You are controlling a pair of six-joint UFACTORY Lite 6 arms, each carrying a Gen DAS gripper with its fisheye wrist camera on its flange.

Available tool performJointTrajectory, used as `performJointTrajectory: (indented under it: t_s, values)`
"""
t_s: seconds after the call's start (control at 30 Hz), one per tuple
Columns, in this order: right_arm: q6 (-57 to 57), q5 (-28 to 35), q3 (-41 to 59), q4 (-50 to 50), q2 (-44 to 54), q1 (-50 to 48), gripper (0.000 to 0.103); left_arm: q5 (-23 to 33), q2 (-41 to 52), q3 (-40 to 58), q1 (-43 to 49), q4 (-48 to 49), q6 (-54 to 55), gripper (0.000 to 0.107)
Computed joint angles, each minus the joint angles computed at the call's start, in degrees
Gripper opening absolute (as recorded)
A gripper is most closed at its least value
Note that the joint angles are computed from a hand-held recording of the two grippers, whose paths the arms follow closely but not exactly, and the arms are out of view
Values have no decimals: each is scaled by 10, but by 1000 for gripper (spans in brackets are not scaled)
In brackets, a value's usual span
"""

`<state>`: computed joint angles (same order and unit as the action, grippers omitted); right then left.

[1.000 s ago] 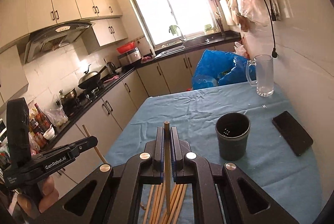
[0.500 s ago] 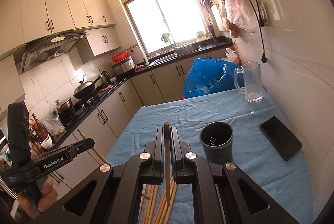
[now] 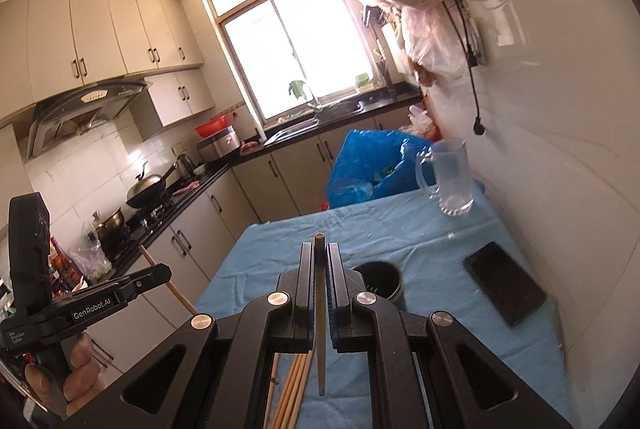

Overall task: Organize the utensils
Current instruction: 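Lower the chopsticks into the black cup and open both grippers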

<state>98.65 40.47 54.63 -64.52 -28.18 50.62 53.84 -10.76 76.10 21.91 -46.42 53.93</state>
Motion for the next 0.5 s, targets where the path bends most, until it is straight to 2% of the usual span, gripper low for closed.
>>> performJointTrajectory:
  t_s: [0.37, 0.5]
  values:
    - [-132, 12, 112, 52, 12, -63, 6, 8, 78, 165, -95, 55, -124, 6]
    - [-186, -5, 162, 83, 35, -107, 6, 17, 119, 235, -122, 70, -168, 6]
